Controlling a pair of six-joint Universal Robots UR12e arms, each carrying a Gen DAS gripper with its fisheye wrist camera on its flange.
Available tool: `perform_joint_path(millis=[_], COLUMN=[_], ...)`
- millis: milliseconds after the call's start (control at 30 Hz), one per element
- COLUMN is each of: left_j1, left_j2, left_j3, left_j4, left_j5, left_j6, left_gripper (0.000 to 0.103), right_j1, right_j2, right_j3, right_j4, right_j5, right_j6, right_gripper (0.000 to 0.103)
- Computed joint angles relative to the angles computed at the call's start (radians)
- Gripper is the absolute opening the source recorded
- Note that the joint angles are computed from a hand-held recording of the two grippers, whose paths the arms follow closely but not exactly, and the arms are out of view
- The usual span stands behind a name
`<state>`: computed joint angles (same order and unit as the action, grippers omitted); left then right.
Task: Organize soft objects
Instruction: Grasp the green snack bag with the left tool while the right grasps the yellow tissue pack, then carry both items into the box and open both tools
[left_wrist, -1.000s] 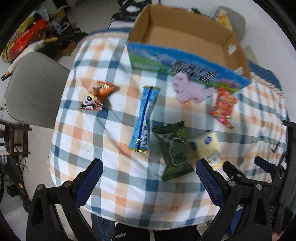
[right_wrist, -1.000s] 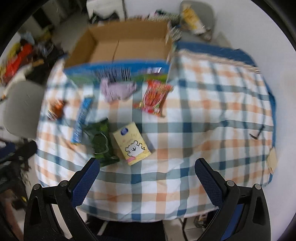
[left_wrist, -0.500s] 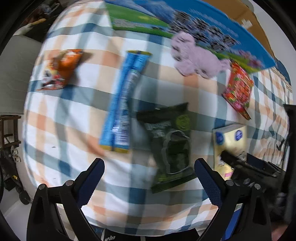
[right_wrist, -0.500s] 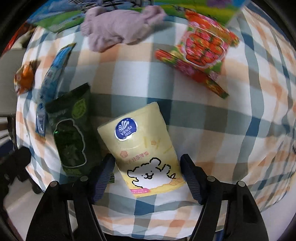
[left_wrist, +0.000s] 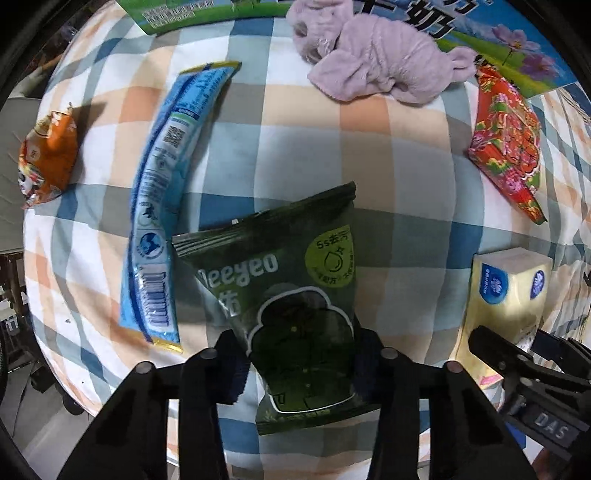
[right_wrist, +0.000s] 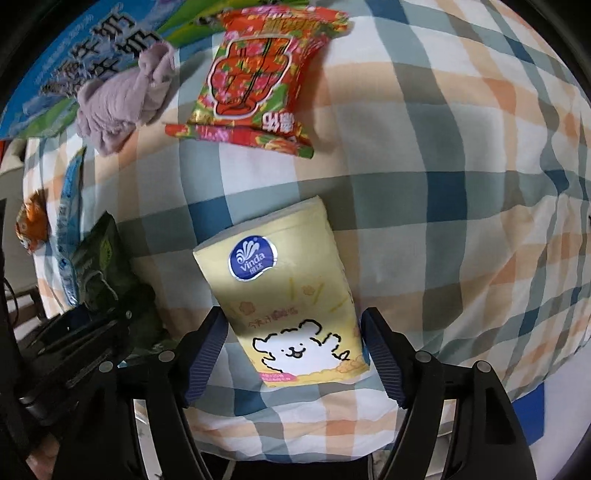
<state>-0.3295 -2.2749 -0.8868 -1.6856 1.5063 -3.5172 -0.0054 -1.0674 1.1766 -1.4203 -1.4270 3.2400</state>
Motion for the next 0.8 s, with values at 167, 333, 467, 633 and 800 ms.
perform_joint_path(millis=[167, 333, 467, 633, 800], left_j1=[-0.013, -0.026, -0.037, -0.028, -0.013], left_j2=[0.049, 0.086, 0.117, 0.11, 0.034], left_j3=[-0.048, -0.078, -0.088, -0.015, 0.184], left_j4=[0.055, 0.124, 0.19, 0.226, 0.178], left_j5=[0.057, 0.093, 0.124, 0.115, 0.061], left_j6=[-0.003, -0.021, -0.028, -0.016, 0.034], left_gripper=[0.033, 0.033, 0.032, 0.032, 0.032], right_j1=[0.012, 0.011, 0.012, 0.004, -0.009], right_j2=[-0.011, -0.016, -0.023, -0.039, -0.048], right_j3=[0.031, 0.026, 0.0, -0.035, -0.081], right_j4=[-0.022, -0.04, -0.037, -0.057, -0.09], right_j5=[-0.011, 0.005, 0.042, 0.092, 0.148], right_j6=[-0.013, -0.035, -0.05, -0.077, -0.067], right_gripper=[0.073, 0.07, 0.069, 0.068, 0.067])
